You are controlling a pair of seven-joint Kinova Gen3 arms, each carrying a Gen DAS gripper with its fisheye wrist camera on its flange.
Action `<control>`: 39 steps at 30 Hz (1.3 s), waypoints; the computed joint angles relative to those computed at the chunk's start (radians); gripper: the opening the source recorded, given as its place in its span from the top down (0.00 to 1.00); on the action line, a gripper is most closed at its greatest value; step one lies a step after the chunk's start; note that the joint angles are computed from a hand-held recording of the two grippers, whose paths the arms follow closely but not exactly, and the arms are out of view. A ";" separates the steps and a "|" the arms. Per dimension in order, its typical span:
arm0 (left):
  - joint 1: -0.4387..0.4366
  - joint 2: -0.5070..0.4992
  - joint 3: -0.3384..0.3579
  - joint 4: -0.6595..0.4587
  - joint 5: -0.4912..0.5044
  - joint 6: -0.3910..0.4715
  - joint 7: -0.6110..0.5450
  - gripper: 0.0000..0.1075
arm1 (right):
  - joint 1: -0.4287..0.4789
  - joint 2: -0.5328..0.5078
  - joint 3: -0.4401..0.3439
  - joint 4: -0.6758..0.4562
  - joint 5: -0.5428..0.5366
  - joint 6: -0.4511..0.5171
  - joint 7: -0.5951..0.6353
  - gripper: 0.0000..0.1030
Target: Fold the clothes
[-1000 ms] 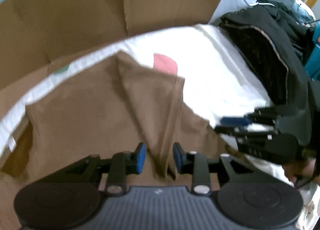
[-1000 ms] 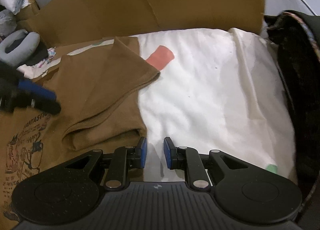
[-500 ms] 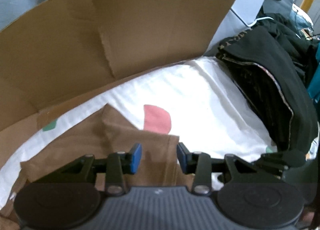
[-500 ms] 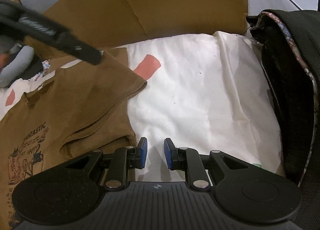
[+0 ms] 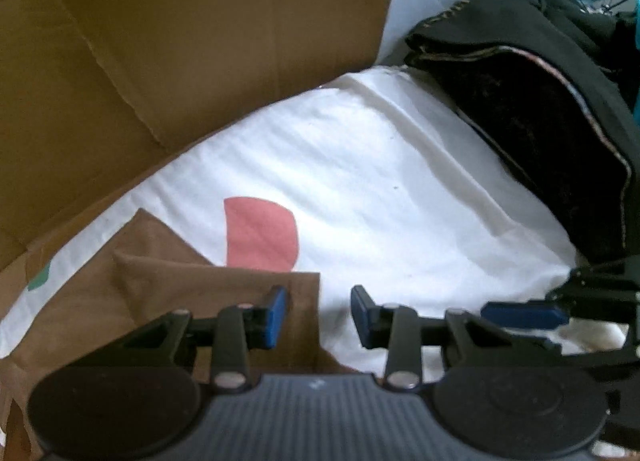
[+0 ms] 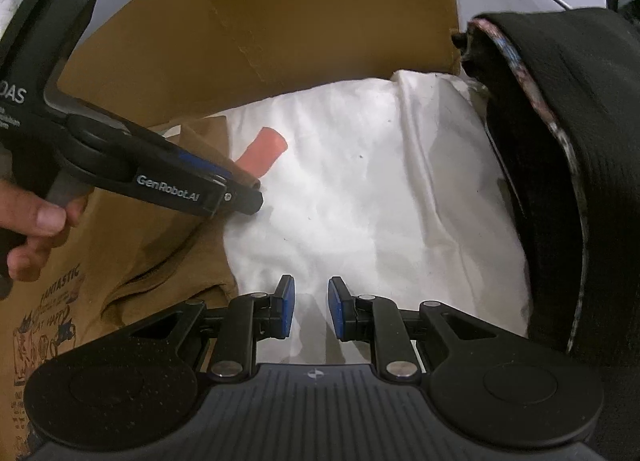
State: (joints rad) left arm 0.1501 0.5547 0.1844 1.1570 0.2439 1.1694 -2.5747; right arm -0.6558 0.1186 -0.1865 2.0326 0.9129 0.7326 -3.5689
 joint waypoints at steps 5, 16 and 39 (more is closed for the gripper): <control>0.016 0.017 -0.008 0.012 -0.023 -0.031 0.005 0.62 | -0.002 0.009 0.004 0.015 0.013 -0.020 -0.040 0.76; -0.062 0.029 0.007 0.030 0.073 -0.053 0.041 0.88 | -0.004 0.017 0.010 -0.001 -0.004 -0.011 -0.027 0.76; -0.314 0.077 -0.001 -0.161 0.306 0.147 0.118 0.95 | 0.061 0.074 0.073 -0.158 -0.010 -0.093 0.250 0.76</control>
State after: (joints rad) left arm -0.1634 0.6320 0.1832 0.9962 0.5501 1.3163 -2.4564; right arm -0.5947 0.1927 -0.1130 1.8742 0.9024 0.6399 -3.3190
